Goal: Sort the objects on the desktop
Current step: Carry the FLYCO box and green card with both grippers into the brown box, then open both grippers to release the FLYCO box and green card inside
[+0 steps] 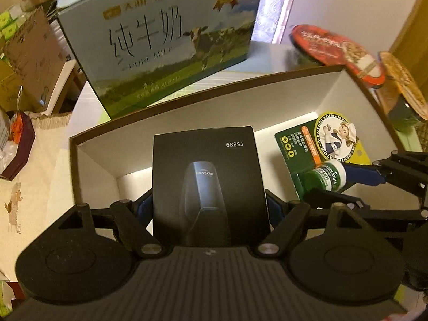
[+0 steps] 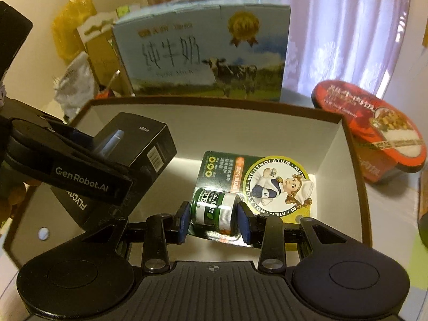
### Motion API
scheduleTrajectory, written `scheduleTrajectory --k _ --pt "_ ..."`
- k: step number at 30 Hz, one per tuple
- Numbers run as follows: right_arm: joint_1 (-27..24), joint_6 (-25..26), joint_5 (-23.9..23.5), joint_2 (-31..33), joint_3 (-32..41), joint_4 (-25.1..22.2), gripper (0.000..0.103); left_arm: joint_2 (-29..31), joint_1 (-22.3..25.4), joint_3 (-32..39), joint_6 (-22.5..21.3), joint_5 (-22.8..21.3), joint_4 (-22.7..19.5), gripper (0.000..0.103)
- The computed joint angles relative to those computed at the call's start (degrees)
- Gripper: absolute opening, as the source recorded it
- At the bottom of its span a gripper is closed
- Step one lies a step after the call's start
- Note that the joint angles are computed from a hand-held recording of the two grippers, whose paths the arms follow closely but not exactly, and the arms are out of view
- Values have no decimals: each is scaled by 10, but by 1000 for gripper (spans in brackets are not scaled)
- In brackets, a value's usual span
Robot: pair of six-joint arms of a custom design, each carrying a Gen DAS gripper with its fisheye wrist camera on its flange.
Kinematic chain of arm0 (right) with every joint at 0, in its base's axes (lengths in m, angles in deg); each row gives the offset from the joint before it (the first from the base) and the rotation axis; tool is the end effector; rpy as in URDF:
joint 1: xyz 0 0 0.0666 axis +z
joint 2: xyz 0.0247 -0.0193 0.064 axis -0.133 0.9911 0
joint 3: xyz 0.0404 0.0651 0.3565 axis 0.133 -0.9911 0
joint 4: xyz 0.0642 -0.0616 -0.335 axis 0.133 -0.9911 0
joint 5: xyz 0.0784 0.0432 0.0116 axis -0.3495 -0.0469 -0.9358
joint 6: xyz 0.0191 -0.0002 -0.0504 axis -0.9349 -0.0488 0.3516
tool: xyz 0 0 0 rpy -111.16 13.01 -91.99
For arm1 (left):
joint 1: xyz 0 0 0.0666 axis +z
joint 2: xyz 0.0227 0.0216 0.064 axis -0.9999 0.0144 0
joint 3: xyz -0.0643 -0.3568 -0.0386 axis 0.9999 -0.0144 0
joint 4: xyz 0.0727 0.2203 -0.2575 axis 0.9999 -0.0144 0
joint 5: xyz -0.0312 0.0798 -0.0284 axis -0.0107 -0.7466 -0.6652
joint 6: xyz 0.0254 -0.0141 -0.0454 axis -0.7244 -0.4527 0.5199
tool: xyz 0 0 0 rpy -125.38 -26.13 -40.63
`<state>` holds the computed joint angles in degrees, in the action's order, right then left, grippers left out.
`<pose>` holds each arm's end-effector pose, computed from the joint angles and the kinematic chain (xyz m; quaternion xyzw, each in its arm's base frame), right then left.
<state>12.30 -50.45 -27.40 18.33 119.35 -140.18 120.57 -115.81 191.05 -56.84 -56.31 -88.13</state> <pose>0.5143 0.2009 0.4798 -0.4022 0.8579 0.1838 0.2618 0.4779 -0.2330 0.4812 -0.0079 0.9742 -0.0109 0.2254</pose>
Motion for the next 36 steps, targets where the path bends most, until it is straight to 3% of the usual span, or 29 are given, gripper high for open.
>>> scheduleTrajectory --k 10,19,21,22,23,27,33,36 --pt "5 10 11 46 64 -45 35 43 11 27 10 -7 -13 78" --pt "7 4 5 41 48 -29 35 28 10 15 -6 -26 2 82" --pt "6 -1 -1 38 43 -23 47 25 9 11 -8 -29 3 82" --pt "5 -3 -3 33 36 -17 72 24 9 10 -8 -29 4 82" --pt "3 -5 -8 21 19 0 86 21 9 7 -8 -30 4 82" --pt "-2 9 -25 6 6 6 87 9 6 -7 -8 -37 11 82" --pt "-12 22 -28 -15 -9 5 101 -18 -2 -34 -5 -45 21 89" --pt "-18 22 -31 -29 -20 8 101 -32 -11 -43 -4 -55 22 89"
